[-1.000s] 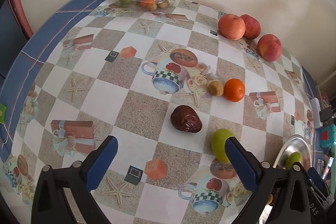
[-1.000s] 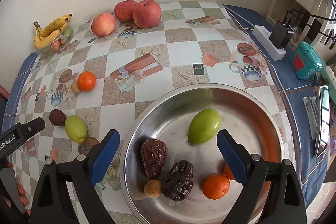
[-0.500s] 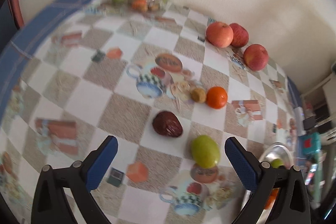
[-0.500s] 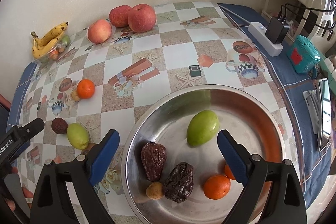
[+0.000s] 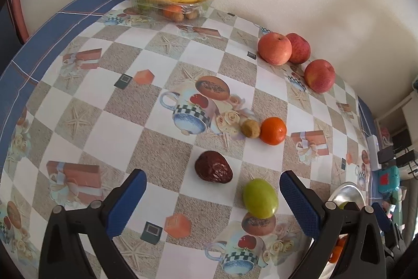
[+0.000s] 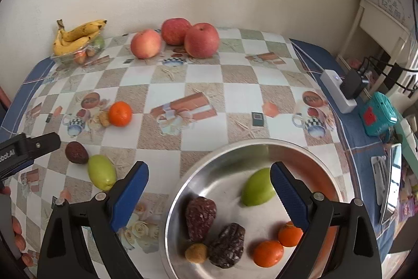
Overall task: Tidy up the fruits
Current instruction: 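Withdraw both tools from the bowl toward the remaining fruit, then grasp the dark date with the left tool while the right tool grasps the green pear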
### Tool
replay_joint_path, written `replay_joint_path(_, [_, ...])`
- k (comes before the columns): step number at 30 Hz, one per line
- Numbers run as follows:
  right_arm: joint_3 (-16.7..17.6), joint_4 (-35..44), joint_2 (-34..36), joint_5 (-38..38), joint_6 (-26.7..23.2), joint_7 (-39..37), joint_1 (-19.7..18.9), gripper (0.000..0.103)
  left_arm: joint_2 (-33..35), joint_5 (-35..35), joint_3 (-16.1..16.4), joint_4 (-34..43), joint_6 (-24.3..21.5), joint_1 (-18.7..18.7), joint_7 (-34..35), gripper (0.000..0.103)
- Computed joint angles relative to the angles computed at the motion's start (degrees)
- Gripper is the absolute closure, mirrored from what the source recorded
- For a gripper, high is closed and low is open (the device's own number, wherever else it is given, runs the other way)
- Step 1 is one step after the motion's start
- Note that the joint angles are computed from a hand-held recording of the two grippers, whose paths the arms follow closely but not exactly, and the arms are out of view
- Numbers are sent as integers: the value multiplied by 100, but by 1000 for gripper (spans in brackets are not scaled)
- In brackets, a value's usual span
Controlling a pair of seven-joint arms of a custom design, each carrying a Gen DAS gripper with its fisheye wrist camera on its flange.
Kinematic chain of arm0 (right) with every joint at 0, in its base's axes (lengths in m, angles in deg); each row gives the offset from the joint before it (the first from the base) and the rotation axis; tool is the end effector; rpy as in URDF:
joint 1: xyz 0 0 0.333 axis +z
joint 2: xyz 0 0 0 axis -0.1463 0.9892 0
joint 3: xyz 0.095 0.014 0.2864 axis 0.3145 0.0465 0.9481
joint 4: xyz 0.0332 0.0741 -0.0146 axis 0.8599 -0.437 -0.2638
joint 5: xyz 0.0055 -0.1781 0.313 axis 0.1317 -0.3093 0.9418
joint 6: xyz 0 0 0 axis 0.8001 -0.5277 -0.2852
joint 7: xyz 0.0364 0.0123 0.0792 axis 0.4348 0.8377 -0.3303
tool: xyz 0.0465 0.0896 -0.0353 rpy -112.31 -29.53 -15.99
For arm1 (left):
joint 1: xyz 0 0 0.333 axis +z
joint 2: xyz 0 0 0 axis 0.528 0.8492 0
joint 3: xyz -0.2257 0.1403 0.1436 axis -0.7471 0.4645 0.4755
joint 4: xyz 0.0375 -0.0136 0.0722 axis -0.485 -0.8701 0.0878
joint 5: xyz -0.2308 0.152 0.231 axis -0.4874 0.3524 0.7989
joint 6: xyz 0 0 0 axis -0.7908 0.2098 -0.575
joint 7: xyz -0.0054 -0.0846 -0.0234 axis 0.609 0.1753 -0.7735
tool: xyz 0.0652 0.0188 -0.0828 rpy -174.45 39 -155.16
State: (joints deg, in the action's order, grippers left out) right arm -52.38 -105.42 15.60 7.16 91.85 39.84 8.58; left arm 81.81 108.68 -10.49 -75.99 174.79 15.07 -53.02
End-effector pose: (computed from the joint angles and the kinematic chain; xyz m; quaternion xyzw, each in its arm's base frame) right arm 0.6789 0.2441 0.4167 -0.8185 0.4913 -0.1720 0.2432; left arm 0.6020 -0.2351 0.4127 -0.8942 0.3713 -0.2115 0.1336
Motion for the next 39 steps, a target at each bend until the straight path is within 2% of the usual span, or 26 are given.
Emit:
replay_joint_path(6, [354, 128, 95, 410, 51, -345, -87, 8, -220, 209, 105, -253, 143, 70, -290, 0])
replay_joint_path(12, [647, 573, 351, 890, -350, -634, -54, 9, -318, 32, 27, -467, 434, 321, -215, 2])
replay_joint_path(16, [590, 856, 530, 894, -705, -733, 170, 9, -57, -574, -145, -388, 747, 499, 314, 10])
replay_joint_path(19, [462, 1224, 805, 714, -1232, -727, 386, 13, 213, -1247, -294, -269, 855, 622, 826, 15])
replay_joint_path(22, [342, 1484, 1039, 534, -1568, -719, 536, 15, 404, -1463, -207, -77, 713, 521, 1050, 17])
replay_joint_path(23, [300, 1564, 1105, 474, -1640, -695, 581, 17, 454, -1509, -188, -18, 680, 503, 1126, 23])
replay_joint_path(24, [280, 1627, 1154, 443, -1694, -677, 605, 27, 495, -1585, -191, 20, 676, 505, 1210, 30])
replay_joint_path(25, [276, 1687, 1197, 435, -1732, -668, 610, 32, 530, -1669, -198, 47, 686, 509, 1277, 32])
replay_joint_path(28, [300, 1898, 1328, 465, -1892, -682, 603, 38, 580, -1952, -254, 48, 781, 559, 1499, 48])
replay_joint_path(30, [334, 1936, 1348, 505, -1922, -729, 591, 46, 588, -2158, -311, 10, 889, 601, 1659, 63])
replay_joint_path(31, [383, 1969, 1363, 570, -1971, -779, 557, 50, 582, -2243, -322, -19, 940, 613, 1720, 64])
replay_joint_path(32, [427, 1938, 1331, 646, -1982, -814, 527, 59, 589, -2307, -324, -27, 987, 611, 1768, 64])
replay_joint_path(39, [388, 2016, 1303, 757, -2184, -768, 515, 60, 325, -2363, -158, -321, 1300, 496, 1739, 64])
